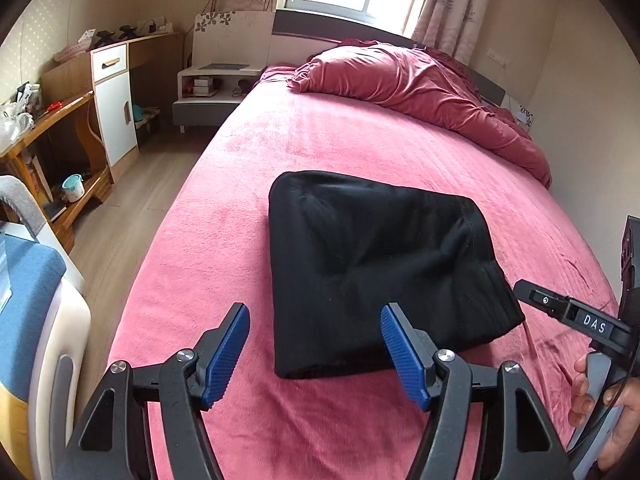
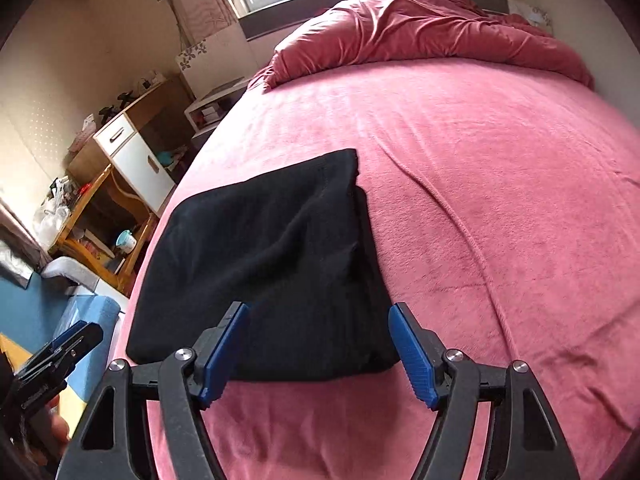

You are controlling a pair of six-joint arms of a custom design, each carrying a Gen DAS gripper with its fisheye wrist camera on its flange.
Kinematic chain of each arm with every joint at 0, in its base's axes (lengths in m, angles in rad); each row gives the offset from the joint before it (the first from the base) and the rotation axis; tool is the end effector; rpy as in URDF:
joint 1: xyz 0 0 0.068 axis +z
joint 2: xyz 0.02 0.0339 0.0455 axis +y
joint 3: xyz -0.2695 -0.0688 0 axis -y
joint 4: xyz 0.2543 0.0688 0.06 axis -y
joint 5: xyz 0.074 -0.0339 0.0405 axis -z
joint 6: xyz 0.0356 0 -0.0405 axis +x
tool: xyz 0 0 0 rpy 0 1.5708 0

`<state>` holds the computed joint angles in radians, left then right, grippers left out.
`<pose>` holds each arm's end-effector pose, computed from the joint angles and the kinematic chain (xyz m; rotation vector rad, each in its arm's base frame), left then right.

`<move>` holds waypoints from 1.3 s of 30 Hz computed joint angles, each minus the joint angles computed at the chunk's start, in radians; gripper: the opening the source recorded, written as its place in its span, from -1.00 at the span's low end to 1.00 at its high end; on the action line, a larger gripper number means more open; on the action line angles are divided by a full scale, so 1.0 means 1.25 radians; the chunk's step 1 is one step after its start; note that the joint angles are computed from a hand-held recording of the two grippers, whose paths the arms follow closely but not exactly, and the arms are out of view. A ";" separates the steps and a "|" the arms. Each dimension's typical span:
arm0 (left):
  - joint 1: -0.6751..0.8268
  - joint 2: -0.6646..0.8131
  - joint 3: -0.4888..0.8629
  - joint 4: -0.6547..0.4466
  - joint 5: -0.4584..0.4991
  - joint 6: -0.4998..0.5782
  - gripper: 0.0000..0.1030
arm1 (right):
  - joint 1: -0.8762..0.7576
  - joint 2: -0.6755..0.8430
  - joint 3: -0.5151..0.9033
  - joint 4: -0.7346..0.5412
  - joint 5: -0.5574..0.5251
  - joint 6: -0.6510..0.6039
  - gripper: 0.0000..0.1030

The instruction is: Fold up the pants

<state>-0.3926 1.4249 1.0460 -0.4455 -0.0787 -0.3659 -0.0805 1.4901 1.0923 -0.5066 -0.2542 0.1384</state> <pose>0.2908 -0.1174 0.2614 -0.0050 2.4081 -0.2610 0.3227 -0.0171 0.2537 0.1607 2.4599 0.3393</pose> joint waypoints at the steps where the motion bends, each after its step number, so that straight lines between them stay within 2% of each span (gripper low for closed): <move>1: -0.003 -0.014 -0.010 -0.001 -0.003 -0.001 0.35 | 0.016 -0.019 -0.019 0.003 0.009 0.003 0.42; 11: -0.057 -0.137 -0.097 -0.017 -0.091 -0.004 0.35 | 0.117 -0.126 -0.134 0.025 0.064 0.054 0.43; 19: -0.118 -0.223 -0.156 -0.048 -0.179 -0.045 0.35 | 0.201 -0.248 -0.214 0.000 0.187 0.104 0.43; 28: -0.151 -0.258 -0.187 -0.072 -0.197 -0.061 0.35 | 0.285 -0.337 -0.253 -0.043 0.300 0.129 0.43; 39: -0.185 -0.266 -0.175 -0.093 -0.253 -0.069 0.35 | 0.299 -0.353 -0.262 -0.062 0.317 0.141 0.43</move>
<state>-0.6232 1.0921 0.8268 -0.5612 -0.3947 -0.4526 0.2936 1.0489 0.7650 -0.5837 0.1422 0.3144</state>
